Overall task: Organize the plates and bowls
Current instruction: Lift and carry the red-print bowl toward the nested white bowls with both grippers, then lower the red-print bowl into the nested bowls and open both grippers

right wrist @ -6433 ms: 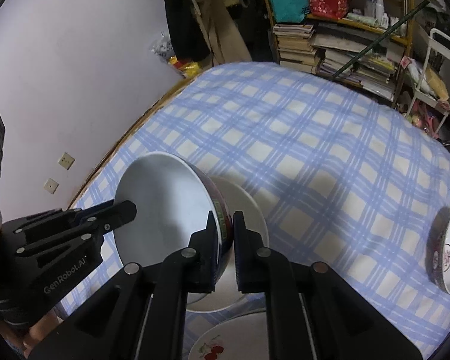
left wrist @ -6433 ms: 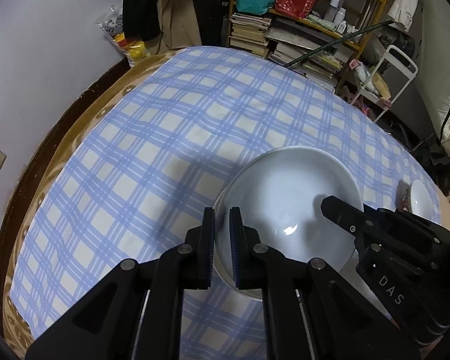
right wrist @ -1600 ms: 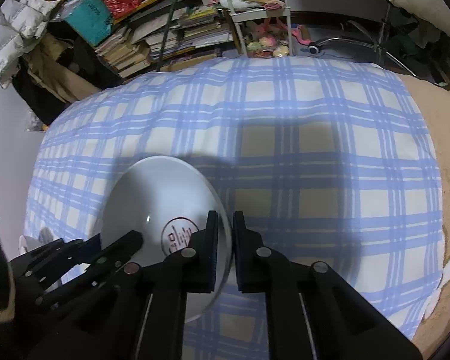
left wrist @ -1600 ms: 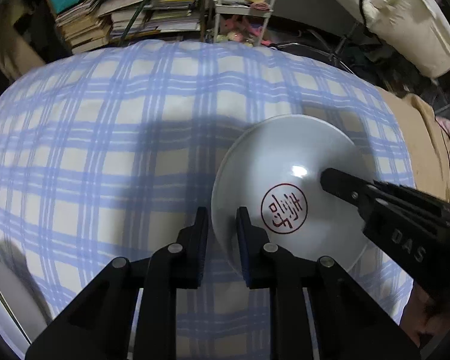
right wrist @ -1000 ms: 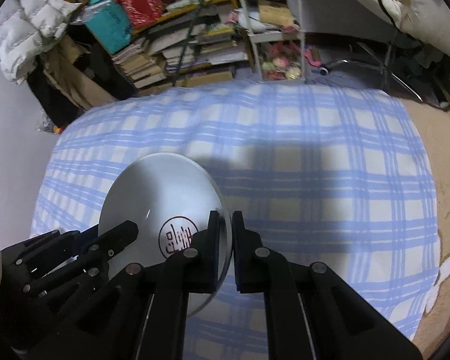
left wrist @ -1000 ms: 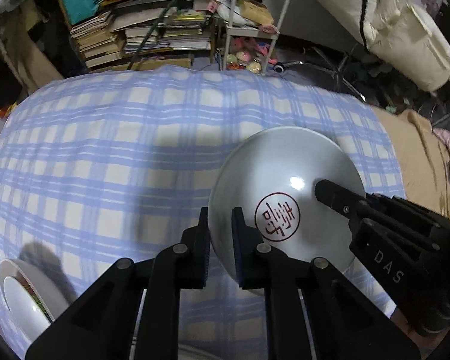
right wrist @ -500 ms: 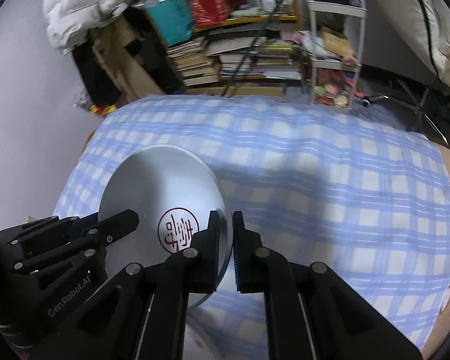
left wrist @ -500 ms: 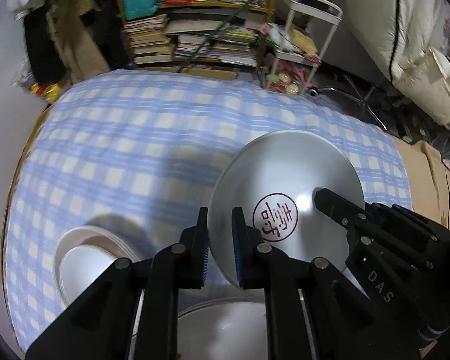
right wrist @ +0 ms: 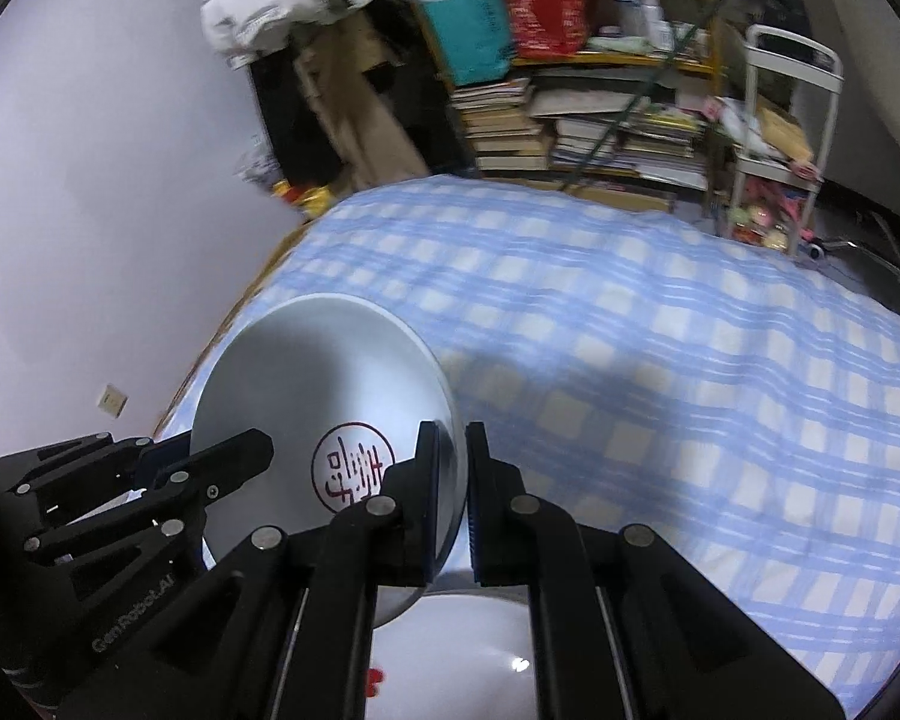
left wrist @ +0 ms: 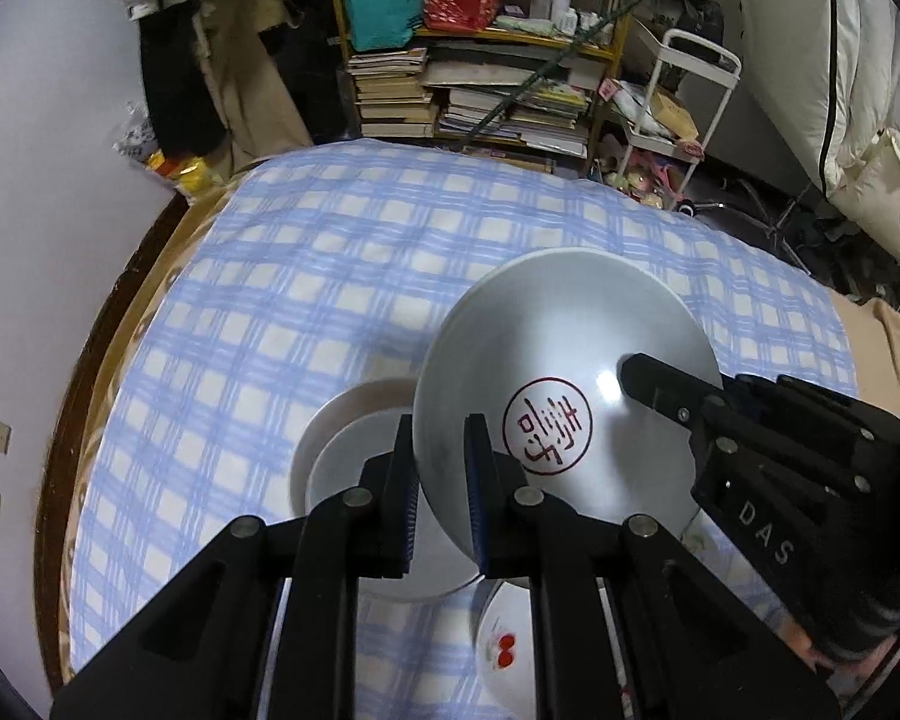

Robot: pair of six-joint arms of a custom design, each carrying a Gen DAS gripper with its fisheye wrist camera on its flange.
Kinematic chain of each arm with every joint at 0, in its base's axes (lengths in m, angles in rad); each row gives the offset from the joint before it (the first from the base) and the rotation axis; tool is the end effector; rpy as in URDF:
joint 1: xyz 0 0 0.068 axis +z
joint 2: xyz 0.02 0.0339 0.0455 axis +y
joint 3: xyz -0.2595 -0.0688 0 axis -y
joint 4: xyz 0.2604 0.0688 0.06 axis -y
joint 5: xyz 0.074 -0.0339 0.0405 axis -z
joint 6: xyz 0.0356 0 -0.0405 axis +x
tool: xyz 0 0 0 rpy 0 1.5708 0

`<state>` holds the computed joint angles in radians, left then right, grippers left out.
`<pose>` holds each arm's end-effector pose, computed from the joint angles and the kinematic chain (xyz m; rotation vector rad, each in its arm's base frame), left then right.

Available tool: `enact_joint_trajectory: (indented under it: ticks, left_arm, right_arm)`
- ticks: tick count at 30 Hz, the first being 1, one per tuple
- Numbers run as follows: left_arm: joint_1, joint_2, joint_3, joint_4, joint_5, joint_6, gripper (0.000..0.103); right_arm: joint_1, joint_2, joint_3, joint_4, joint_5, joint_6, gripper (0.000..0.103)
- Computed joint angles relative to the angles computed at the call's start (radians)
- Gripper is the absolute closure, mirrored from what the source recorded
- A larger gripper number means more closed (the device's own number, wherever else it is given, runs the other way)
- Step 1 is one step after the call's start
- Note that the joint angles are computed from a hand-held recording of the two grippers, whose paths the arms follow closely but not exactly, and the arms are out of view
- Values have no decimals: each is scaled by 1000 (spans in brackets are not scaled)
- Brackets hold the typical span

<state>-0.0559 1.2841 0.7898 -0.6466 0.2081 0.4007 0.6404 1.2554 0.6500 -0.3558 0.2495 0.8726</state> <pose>0.2489 -0.0213 0.1928 0.6657 2.5951 -0.1752 0.2056 0.1423 0.1724 0.3899 2.4865 0.3137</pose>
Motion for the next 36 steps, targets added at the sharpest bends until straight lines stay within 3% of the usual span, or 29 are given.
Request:
enact_joint_trajectory:
  ticks: [7, 14, 23, 36]
  left_arm:
    - [140, -39, -39, -14, 60, 101, 90]
    - [262, 51, -69, 33, 138, 132, 90]
    - [309, 199, -44, 90, 130, 140, 90]
    - [292, 290, -27, 131, 90, 116, 90]
  right_arm:
    - [94, 76, 66, 0, 26, 17, 93]
    - [131, 190, 94, 64, 37, 29, 93]
    - [129, 326, 97, 194, -11, 4, 93]
    - [145, 421, 148, 191, 22, -27, 94]
